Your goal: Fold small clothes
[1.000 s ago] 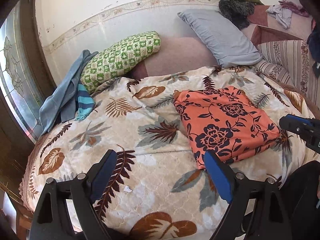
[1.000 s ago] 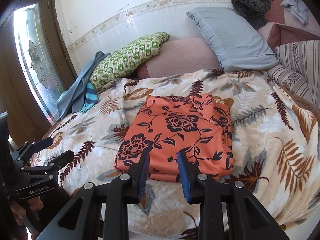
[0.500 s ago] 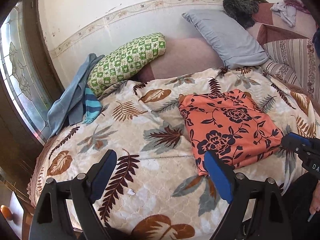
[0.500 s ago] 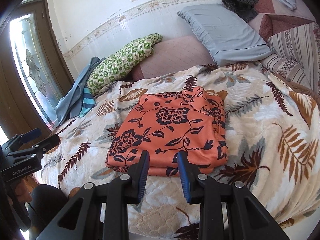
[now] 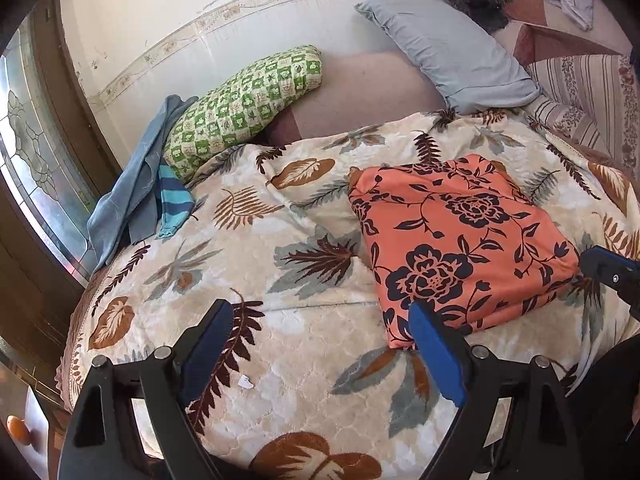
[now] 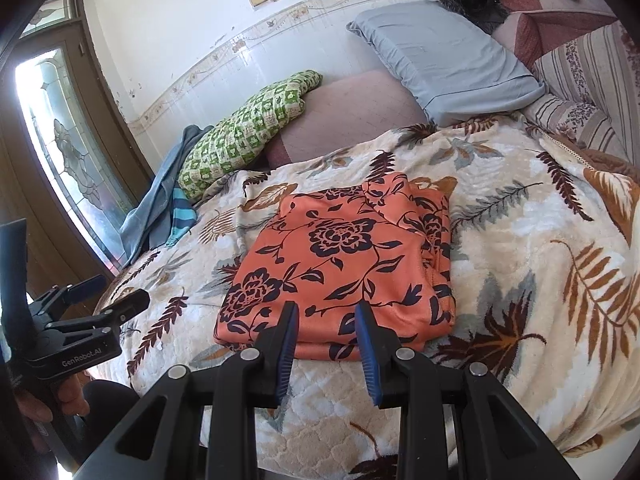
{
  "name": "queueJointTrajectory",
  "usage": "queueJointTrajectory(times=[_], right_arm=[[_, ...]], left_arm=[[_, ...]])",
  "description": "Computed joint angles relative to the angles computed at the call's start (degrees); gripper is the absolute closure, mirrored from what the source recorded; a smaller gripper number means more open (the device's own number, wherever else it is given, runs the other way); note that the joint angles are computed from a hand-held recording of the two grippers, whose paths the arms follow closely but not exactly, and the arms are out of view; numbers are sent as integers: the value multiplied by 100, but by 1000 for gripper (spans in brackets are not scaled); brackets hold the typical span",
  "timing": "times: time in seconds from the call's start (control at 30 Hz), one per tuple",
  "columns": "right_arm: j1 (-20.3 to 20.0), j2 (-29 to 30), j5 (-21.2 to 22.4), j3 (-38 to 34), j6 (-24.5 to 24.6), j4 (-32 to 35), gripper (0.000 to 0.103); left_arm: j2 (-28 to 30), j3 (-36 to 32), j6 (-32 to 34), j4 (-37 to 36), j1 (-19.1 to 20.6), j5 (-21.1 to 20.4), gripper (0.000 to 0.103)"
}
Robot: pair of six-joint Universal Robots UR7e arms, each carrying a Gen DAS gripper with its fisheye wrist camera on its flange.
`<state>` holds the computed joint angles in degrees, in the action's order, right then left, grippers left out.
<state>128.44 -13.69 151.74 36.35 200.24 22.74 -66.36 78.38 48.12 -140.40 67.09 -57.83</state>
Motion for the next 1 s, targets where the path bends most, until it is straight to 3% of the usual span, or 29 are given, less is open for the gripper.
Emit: queueJointTrajectory(times=[0.23, 0.63, 0.7, 0.73, 0.77, 0.87, 1.0], right_arm=[[-80, -116, -34, 164, 199, -25, 71], [-133, -303, -173, 459, 217, -217, 71], [-161, -452, -273, 692, 198, -413, 58], [-189, -598, -358, 923, 169, -648, 31], [-225, -770, -466, 1187, 124, -915, 23], [-376, -1036, -460, 1459, 228, -1053, 23], [-867, -1713, -1327, 2299, 1103, -1155, 23]], left_arm=[[125, 19, -31, 30, 23, 258, 14], [218, -65, 4, 52, 48, 289, 14], [250, -103, 18, 77, 60, 274, 14], [287, -171, -9, 174, 71, 258, 14], [346, -288, -90, 356, 86, 234, 14], [599, -777, -421, 1004, 138, 122, 14], [1001, -1488, -816, 1791, 156, 44, 14]])
